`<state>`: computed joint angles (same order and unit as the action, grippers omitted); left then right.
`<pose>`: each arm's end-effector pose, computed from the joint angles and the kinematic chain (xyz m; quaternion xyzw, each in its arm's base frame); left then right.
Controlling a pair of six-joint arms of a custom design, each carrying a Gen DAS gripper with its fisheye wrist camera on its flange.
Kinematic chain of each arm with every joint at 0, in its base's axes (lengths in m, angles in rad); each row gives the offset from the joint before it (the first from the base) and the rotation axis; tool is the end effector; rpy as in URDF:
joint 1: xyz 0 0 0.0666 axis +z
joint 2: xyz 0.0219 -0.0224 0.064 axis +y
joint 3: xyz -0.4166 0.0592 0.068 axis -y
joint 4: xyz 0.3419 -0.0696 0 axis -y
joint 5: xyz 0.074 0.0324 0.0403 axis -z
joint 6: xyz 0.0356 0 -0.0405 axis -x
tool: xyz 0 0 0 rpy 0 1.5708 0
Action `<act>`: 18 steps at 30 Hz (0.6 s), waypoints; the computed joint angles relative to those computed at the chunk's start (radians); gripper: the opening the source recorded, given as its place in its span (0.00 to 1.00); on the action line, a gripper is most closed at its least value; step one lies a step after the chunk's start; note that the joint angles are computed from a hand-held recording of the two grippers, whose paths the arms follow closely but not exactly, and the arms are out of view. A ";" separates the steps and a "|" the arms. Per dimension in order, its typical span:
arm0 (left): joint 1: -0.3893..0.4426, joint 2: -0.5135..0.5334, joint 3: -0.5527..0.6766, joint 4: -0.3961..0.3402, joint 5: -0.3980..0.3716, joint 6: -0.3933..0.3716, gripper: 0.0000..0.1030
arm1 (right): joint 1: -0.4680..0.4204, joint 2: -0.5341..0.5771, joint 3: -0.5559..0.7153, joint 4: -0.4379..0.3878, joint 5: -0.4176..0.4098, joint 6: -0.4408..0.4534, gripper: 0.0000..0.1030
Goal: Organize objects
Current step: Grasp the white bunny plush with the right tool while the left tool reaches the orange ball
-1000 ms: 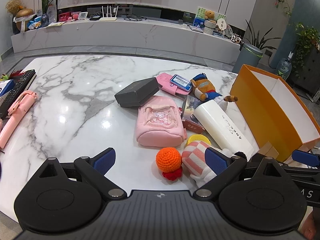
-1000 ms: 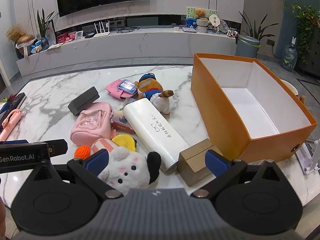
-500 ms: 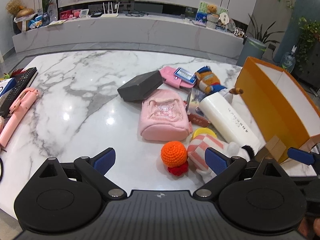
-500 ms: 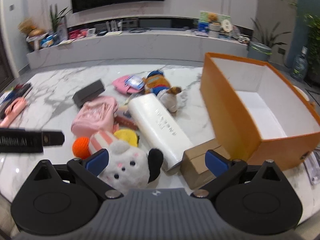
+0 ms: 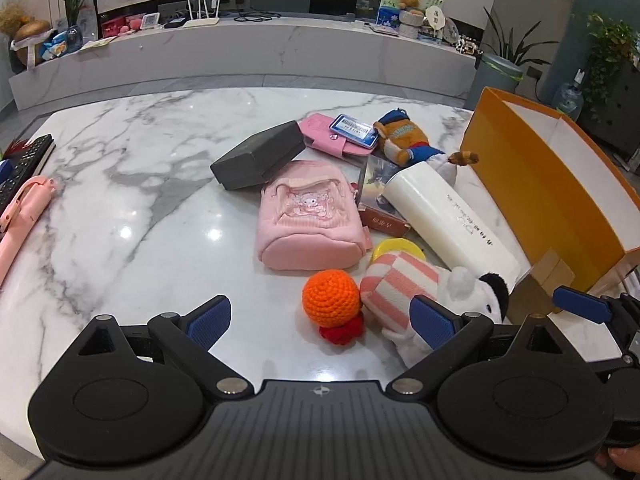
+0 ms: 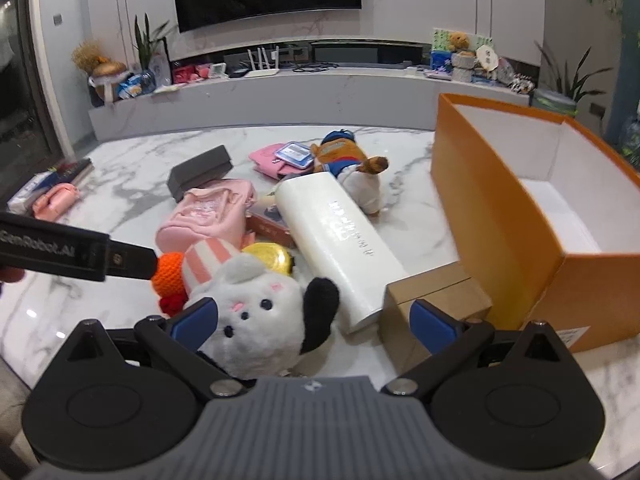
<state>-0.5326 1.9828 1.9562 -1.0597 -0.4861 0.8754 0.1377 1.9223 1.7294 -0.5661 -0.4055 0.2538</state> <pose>0.5611 -0.3119 0.3826 -0.2176 0.9186 0.0274 0.3287 0.6341 0.1016 0.3592 -0.2530 0.8673 0.1623 0.3968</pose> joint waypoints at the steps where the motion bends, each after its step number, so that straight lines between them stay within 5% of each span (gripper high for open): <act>1: 0.003 0.001 0.001 -0.004 0.003 0.004 1.00 | 0.000 0.001 -0.001 -0.002 -0.012 0.000 0.99; 9: 0.031 0.000 -0.012 -0.038 0.027 0.070 1.00 | 0.026 -0.009 -0.016 0.010 -0.040 0.106 0.98; 12: 0.033 0.000 -0.017 -0.043 0.025 0.077 1.00 | 0.040 0.014 0.047 -0.071 -0.063 0.213 0.97; 14: 0.034 -0.001 -0.019 -0.042 0.027 0.077 1.00 | 0.050 0.036 0.097 -0.133 -0.054 0.306 0.82; 18: 0.035 -0.001 -0.025 -0.037 0.025 0.066 1.00 | 0.059 0.087 0.206 -0.273 -0.050 0.480 0.78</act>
<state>-0.4980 1.9819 1.9313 -1.0971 -0.4615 0.9417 0.1962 2.0093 1.9355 -0.8394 -0.4554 0.7338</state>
